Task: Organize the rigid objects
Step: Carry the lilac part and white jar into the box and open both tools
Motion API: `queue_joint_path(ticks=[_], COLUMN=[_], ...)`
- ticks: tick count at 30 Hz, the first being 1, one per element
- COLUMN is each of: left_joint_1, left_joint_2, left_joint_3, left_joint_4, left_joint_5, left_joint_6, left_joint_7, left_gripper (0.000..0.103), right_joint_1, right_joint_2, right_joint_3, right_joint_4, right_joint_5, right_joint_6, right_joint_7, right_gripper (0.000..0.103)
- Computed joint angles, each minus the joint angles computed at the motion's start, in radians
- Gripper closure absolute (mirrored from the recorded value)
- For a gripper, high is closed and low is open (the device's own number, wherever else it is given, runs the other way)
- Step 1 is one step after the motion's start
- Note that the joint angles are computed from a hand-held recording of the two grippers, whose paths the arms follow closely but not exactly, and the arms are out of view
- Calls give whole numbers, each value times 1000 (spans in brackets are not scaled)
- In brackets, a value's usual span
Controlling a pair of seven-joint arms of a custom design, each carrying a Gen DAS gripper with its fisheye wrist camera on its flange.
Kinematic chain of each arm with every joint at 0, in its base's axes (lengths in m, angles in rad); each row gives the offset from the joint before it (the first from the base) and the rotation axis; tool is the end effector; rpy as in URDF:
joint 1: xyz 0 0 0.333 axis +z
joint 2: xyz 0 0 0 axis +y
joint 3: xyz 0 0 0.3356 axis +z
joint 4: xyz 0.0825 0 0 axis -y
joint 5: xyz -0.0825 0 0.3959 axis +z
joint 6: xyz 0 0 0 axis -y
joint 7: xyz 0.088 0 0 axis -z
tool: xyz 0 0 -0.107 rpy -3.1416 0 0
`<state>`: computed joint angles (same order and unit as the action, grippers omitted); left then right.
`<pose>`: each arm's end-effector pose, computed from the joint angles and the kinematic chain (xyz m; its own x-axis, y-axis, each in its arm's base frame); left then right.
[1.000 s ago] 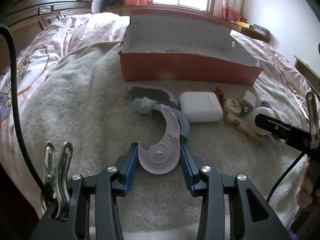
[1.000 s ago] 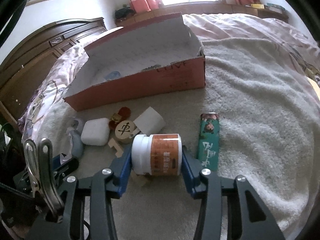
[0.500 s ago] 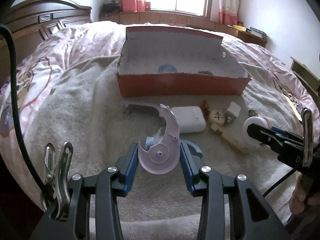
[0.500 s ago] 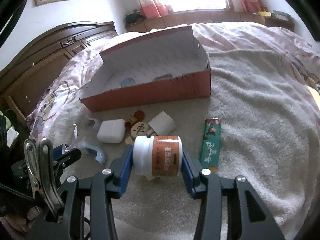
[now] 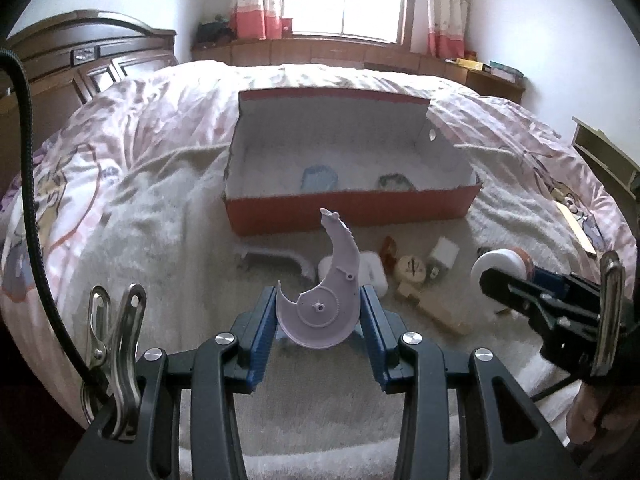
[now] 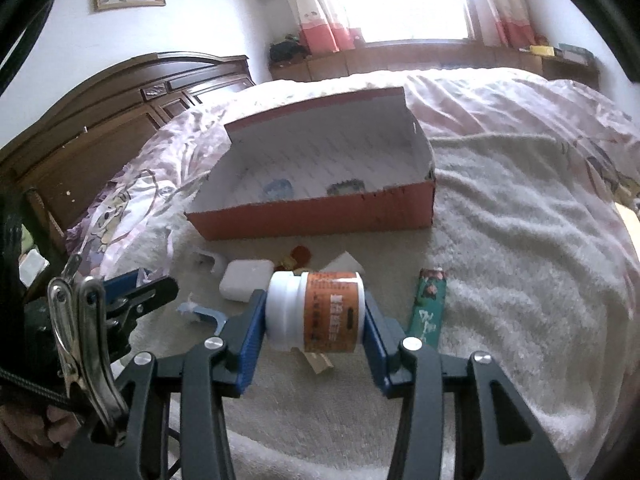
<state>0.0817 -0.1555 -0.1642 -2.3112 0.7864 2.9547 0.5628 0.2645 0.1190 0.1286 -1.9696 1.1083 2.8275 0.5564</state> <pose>0.5269 -0.0940 0.4973 0.1682 -0.9837 0.0628 -0.6339 -0.1568 -0.7574 0.6001 0.1966 0.4879 0.5245 -0.8164 -0.2418 -0.6119 -0.1639 -0.7737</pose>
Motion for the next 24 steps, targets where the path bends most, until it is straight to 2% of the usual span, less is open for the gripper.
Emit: queue_joint_path(ticks=[10,24], left_joint_1=[1,-22], left_joint_2=[50,157], left_joint_3=[16,66], left_joint_4=[80,193], left_joint_5=[29,-40], left_joint_6=[26,49], left_joint_7=[15,114], left_gripper=[62,62], right_joint_1=[-1,-25], right_joint_2=[26,143], right_joint_3=[3,20], right_joint_4=[50,208], right_joint_5=[-56,-221], right_joint_6=[5,-25], right_joint_7=[13,152], right_gripper=[56,56])
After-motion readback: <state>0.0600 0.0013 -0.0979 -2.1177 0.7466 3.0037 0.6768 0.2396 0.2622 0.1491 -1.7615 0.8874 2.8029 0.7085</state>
